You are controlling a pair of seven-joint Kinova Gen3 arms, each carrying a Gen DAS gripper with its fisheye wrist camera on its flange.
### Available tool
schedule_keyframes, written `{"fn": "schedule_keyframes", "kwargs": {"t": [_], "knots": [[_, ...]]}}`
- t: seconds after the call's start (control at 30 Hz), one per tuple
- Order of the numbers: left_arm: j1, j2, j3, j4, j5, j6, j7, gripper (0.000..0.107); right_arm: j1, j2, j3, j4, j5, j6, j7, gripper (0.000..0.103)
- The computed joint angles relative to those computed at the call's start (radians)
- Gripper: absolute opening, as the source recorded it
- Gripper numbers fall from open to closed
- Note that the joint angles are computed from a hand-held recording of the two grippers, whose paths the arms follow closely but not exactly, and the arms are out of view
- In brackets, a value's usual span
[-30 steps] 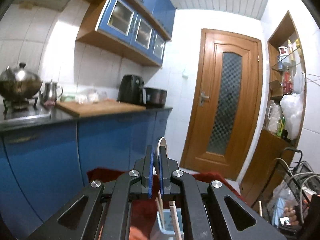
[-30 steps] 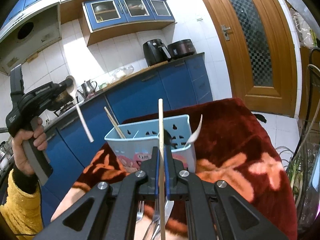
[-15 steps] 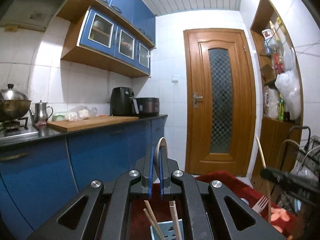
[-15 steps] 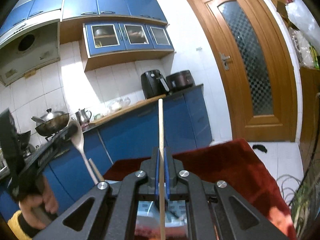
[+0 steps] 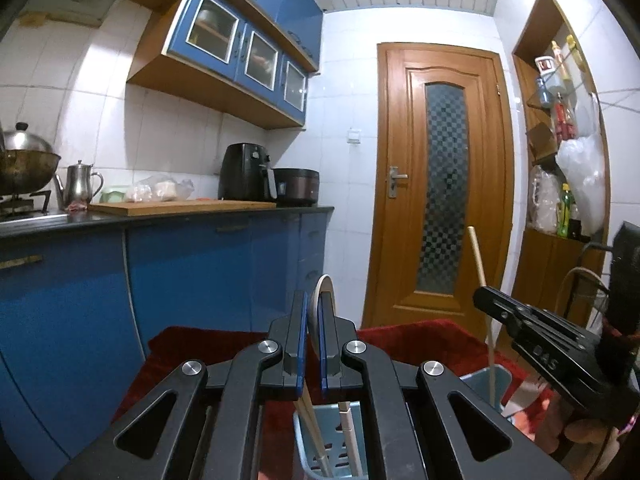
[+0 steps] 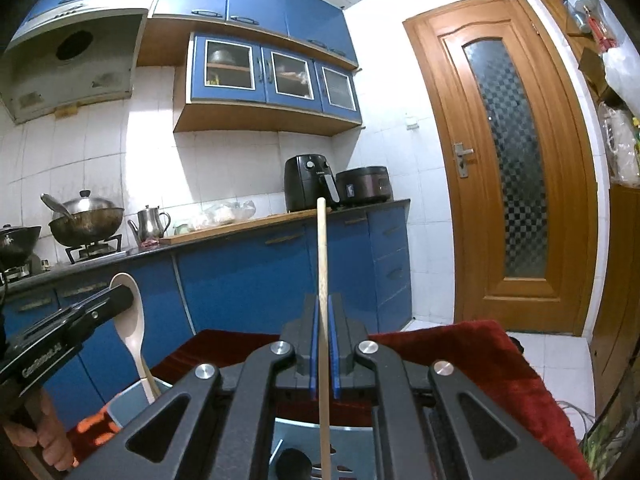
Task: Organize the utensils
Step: 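Open the left tool to drop the spoon in the box while the right tool releases the chopstick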
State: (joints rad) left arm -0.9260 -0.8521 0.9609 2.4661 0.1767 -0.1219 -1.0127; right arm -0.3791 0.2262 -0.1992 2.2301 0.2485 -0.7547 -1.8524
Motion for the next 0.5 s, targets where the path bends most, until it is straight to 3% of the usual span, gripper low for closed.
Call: {"fn": "schedule_keyframes", "kwargs": {"t": [0.2,0.27,0.3,0.5], "knots": [[0.022,0.016,0.003,-0.004,-0.005,0.031,0.004,0.006,0.042,-0.004,-0.015,-0.009,0.116,0.069,-0.099,0.008],[0.041,0.034,-0.008,-0.008,-0.012,0.043,-0.001,0.01,0.047,-0.019,-0.016,-0.003,0.126,0.081,-0.122,0.031],[0.05,0.039,-0.016,-0.009,-0.015,0.045,-0.004,0.013,0.054,-0.023,-0.018,0.0,0.143,0.077,-0.141,0.034],[0.15,0.036,-0.1,-0.015,-0.021,0.097,-0.014,0.013,0.057,-0.101,-0.006,0.036,0.173,0.098,-0.182,0.034]]}}
